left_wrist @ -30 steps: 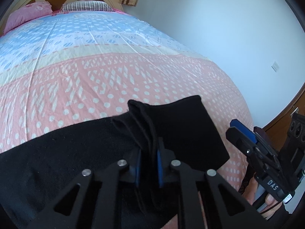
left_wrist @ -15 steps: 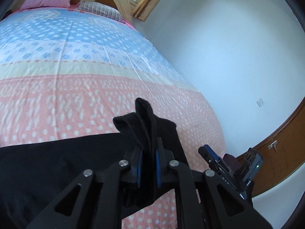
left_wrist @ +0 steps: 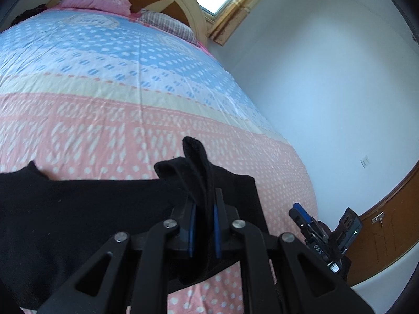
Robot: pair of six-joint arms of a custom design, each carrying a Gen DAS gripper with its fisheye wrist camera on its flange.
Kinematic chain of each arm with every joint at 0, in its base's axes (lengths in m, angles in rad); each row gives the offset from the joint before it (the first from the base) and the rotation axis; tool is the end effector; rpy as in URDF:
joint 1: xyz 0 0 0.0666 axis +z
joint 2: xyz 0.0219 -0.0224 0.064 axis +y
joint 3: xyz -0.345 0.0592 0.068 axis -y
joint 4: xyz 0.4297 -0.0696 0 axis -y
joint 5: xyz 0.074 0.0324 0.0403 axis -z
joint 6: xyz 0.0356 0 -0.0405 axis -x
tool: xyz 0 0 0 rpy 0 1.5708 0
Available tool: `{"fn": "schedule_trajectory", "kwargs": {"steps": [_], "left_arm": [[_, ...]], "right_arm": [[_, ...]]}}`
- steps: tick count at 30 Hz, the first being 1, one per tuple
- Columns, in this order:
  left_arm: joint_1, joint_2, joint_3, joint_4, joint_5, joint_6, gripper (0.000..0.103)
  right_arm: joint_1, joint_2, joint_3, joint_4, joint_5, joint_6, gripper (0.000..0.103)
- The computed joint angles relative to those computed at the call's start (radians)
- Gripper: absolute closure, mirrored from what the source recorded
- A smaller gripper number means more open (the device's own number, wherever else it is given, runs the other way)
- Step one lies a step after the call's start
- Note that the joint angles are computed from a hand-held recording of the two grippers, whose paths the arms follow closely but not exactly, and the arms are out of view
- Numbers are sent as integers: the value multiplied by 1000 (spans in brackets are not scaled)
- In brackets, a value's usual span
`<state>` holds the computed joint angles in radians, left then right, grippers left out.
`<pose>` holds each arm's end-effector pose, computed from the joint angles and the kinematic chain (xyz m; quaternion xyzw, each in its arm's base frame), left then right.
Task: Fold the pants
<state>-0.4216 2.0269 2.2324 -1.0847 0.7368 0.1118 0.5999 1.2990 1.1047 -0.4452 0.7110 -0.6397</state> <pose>0.6465 -0.3166 0.4206 0.2560 0.8483 -0.4102 0.2157 0.4238 0.2613 0.3378 0.1729 0.8344 -0.0086 0.5233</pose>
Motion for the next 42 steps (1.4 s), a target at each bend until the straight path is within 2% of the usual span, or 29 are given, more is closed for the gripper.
{"fn": "schedule_trajectory", "kwargs": {"steps": [4, 8, 13, 17, 23, 24, 28, 29, 31, 33, 35, 37, 40, 42], "left_arm": [[21, -8, -47, 14, -5, 26, 92], [36, -18, -94, 27, -3, 46, 92], [44, -17, -115, 34, -39, 28, 92], [48, -9, -128, 43, -80, 16, 92], [42, -27, -182, 70, -143, -28, 90], [41, -30, -189, 75, -152, -36, 88], [34, -56, -222, 111, -207, -62, 79], [31, -69, -237, 130, -237, -64, 72], [28, -92, -265, 175, -274, -55, 54], [21, -107, -283, 201, -316, -74, 46], [14, -116, -296, 209, -353, -113, 43], [6, -118, -302, 205, -404, -141, 40], [1, -113, -306, 190, -442, -198, 36], [2, -117, -311, 203, -438, -198, 35]], "right_arm": [[29, 34, 21, 57, -64, 125, 45], [45, 77, 55, 61, -135, 182, 45], [55, 127, 98, 41, -176, 192, 45], [35, 173, 142, -51, -240, 143, 45], [44, 194, 160, -77, -225, 165, 41], [45, 191, 163, -80, -225, 163, 41], [32, 158, 150, -4, -248, 134, 41], [26, 165, 168, -8, -239, 138, 41], [5, 194, 217, -33, -232, 129, 41], [-25, 223, 256, -49, -270, 100, 41], [-69, 262, 297, -92, -341, 46, 41], [-99, 321, 360, -201, -368, -6, 41], [-91, 340, 390, -232, -335, 0, 41], [-74, 352, 421, -270, -301, -4, 41]]}}
